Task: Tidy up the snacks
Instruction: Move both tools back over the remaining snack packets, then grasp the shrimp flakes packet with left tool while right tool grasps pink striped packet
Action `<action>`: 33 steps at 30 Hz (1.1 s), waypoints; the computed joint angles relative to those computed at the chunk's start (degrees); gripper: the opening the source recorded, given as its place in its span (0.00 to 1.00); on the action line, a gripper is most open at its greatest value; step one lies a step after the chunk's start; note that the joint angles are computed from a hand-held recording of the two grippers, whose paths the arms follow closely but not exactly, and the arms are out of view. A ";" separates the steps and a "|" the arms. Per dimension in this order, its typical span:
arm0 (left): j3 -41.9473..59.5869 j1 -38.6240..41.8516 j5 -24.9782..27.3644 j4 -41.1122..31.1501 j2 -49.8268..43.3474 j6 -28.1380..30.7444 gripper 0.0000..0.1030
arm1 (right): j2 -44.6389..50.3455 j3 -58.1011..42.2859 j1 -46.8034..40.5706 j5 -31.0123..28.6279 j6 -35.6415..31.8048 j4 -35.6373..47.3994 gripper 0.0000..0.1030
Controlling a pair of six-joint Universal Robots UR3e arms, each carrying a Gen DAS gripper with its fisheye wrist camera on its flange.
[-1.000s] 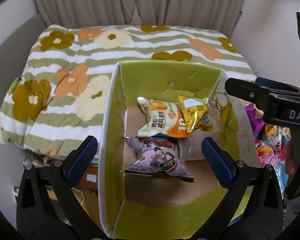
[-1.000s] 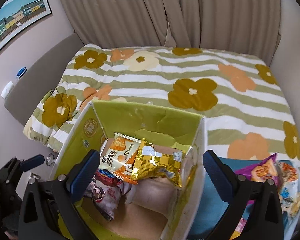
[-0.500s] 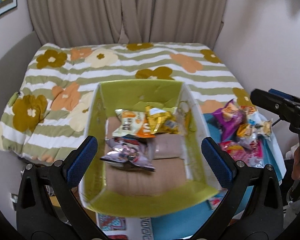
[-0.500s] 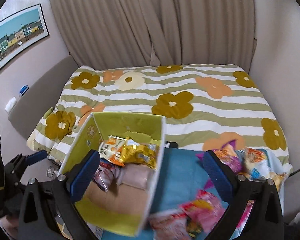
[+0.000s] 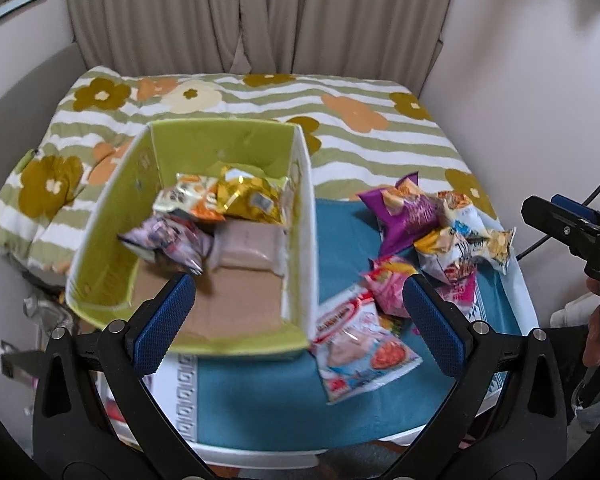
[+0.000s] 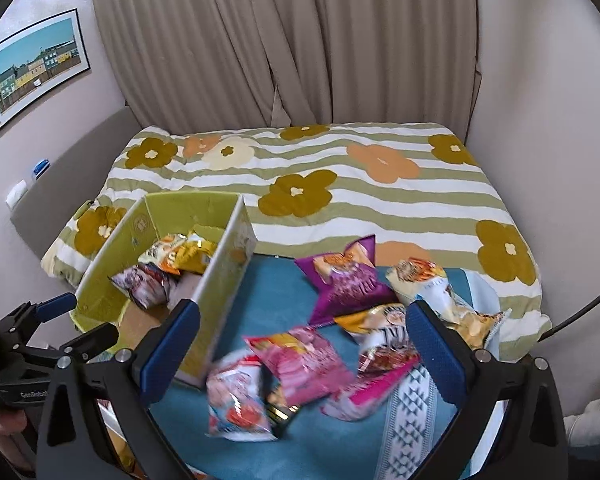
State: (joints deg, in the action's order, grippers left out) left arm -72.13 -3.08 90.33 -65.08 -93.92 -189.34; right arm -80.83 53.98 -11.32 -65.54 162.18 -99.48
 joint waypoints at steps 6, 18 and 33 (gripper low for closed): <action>-3.61 -8.72 7.59 2.64 -2.01 -11.23 1.00 | -3.48 8.94 -6.59 7.17 -12.13 1.14 0.99; -12.26 -13.83 11.07 12.53 -9.44 -27.29 1.00 | 5.91 9.60 -6.15 11.57 -29.30 3.23 0.99; -21.72 -12.29 6.40 27.93 -15.70 -34.87 0.99 | 21.11 1.58 1.43 7.98 -34.85 4.33 0.99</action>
